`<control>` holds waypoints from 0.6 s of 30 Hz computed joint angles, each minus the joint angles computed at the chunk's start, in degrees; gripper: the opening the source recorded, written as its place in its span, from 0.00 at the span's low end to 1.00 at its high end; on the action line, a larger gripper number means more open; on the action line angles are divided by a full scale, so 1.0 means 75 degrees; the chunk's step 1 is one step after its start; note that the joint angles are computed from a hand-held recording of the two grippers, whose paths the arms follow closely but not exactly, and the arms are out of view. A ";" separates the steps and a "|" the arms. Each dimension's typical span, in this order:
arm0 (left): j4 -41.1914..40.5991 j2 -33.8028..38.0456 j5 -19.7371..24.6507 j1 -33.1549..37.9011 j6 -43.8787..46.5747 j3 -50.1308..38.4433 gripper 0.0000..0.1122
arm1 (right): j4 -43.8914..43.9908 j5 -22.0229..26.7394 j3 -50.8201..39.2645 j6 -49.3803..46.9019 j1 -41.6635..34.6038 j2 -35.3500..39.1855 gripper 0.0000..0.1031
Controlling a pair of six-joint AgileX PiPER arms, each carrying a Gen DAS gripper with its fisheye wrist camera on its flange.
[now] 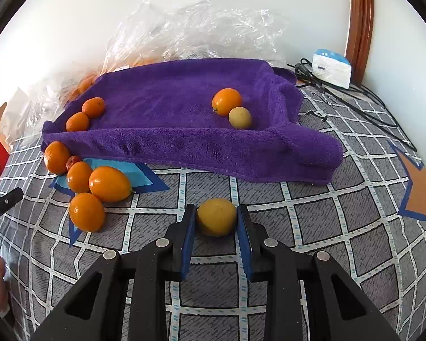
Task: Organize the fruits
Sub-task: 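Hold the yellow fruit in the right gripper and move the left tool toward the oranges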
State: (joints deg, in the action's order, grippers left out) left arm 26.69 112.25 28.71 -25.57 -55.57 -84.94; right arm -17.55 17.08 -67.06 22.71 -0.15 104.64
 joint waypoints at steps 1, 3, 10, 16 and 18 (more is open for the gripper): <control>-0.0020 -0.0008 -0.0010 -0.0005 0.0030 0.0014 0.53 | -0.0181 -0.0009 0.0021 0.0160 0.0027 -0.0008 0.27; -0.0038 -0.0002 -0.0002 -0.0015 0.0081 0.0006 0.53 | -0.0330 0.0007 0.0028 0.0297 0.0051 -0.0012 0.27; -0.0030 0.0024 0.0097 -0.0049 0.0115 -0.0042 0.53 | 0.0119 0.0023 0.0053 -0.0103 0.0002 -0.0053 0.28; -0.0047 0.0040 0.0118 -0.0049 0.0171 -0.0062 0.53 | -0.0125 -0.0016 0.0089 0.0129 0.0043 -0.0057 0.28; -0.0008 0.0041 0.0138 -0.0077 0.0116 -0.0064 0.53 | -0.0236 -0.0008 0.0089 0.0225 0.0062 -0.0054 0.28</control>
State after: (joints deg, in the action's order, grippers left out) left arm 26.63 112.56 29.74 -26.15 -54.70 -85.42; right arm -19.32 17.03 -66.40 24.40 0.32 104.23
